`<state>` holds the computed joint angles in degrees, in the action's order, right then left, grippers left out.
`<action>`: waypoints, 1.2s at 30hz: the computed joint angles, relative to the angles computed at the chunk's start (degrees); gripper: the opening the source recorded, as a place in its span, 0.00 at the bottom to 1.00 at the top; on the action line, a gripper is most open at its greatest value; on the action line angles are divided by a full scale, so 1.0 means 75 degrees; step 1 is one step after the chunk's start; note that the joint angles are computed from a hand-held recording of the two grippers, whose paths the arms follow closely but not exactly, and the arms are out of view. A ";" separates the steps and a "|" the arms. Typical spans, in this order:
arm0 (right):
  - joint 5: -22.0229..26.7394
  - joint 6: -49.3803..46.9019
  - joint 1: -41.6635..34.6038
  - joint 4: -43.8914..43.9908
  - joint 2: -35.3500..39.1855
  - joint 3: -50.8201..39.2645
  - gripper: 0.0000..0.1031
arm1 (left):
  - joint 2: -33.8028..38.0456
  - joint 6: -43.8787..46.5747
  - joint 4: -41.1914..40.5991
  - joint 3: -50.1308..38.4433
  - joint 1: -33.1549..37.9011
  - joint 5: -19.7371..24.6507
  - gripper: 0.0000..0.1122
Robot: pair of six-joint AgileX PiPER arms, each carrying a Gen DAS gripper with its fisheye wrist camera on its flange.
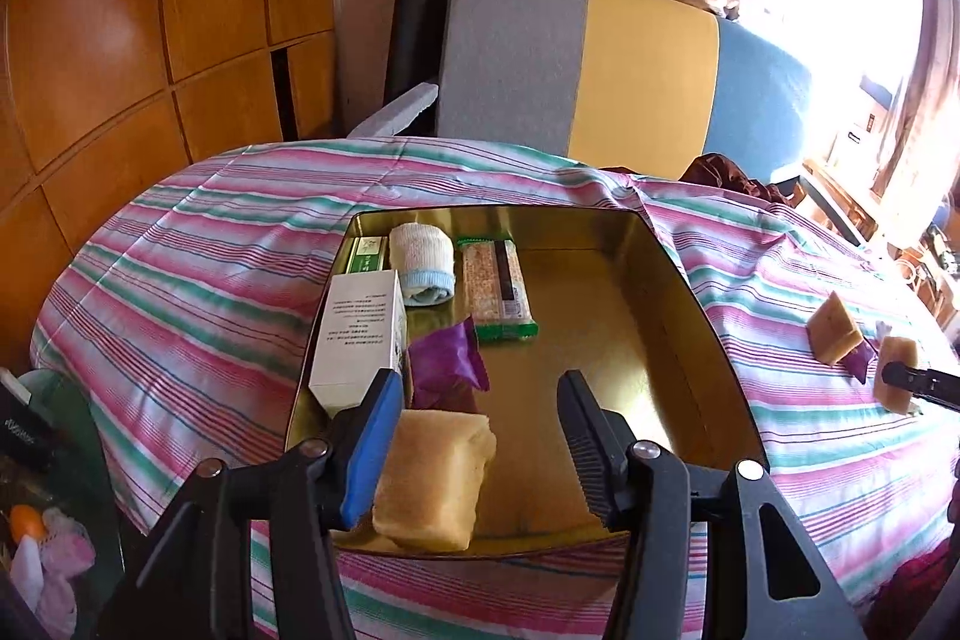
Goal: Organize objects
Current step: 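Carry the yellow sponge into the tray and open the right gripper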
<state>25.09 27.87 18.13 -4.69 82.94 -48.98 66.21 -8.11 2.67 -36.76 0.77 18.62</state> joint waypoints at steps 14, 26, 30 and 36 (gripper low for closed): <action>0.1142 -0.1123 0.2883 0.1155 0.2877 -0.4143 0.46 | -0.0236 0.4085 -0.3445 0.0462 0.2095 0.0160 0.49; 0.4864 -0.0552 0.3655 0.0589 0.7592 -1.0738 0.53 | 0.0185 0.7228 -0.5957 0.0740 0.3866 0.0598 0.49; 0.4886 -0.0625 0.3642 0.0804 0.7824 -1.1109 0.65 | 0.0186 0.7377 -0.6024 0.0781 0.3861 0.0440 0.50; 0.4095 -0.0585 0.3668 0.0786 0.7138 -0.9824 0.73 | 0.0181 0.7197 -0.5897 0.0800 0.3806 0.0270 0.51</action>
